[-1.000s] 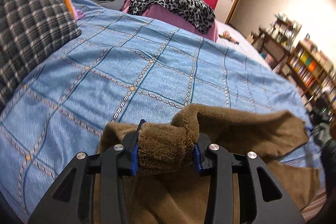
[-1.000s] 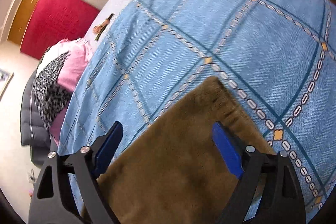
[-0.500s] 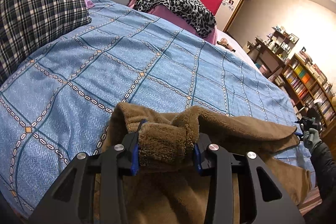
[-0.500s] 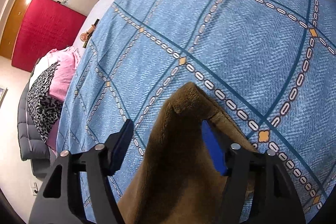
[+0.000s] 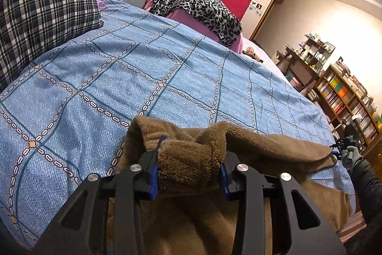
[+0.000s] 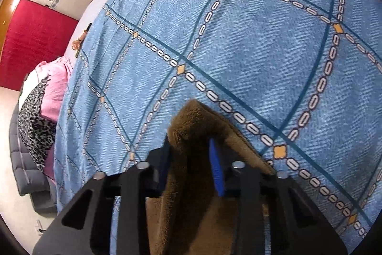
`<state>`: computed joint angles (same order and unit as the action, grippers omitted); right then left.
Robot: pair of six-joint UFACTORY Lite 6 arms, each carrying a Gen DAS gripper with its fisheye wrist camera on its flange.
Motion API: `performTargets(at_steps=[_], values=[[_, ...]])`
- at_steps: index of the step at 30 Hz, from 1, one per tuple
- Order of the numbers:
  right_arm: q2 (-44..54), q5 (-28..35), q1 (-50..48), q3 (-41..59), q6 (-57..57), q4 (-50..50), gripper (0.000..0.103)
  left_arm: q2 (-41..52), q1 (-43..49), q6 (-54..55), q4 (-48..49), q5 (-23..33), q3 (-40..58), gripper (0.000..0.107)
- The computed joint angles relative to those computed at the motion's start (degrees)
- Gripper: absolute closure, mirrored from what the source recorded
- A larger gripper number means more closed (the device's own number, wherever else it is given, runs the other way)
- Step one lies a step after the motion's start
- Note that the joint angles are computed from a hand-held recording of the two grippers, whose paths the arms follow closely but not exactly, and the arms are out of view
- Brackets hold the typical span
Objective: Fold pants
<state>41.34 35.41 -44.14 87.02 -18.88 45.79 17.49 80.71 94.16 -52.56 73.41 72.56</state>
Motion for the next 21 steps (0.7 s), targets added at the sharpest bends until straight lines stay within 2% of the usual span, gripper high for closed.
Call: performTargets(at_steps=[3, 9, 17, 21], values=[[-3.3, 0.1, -1.1, -4.3, -3.6, 2.1, 0.093, 0.1, 0.3, -0.2, 0.0, 0.6, 0.5, 0.070], [-14.1, 2.6, -5.5, -13.8, -10.9, 6.1, 0.095, 0.5, 0.2, -2.1, -1.1, 2.1, 3.1, 0.070], [-32.5, 15.1, -18.7, -24.6, -17.7, 6.7, 0.096, 2.6, 1.6, -3.9, -2.4, 7.1, 8.2, 0.070], [-39.8, 24.8, -29.6, -27.9, -22.1, 5.4, 0.096, 4.1, 4.3, -3.7, -2.9, 11.4, 11.2, 0.070]])
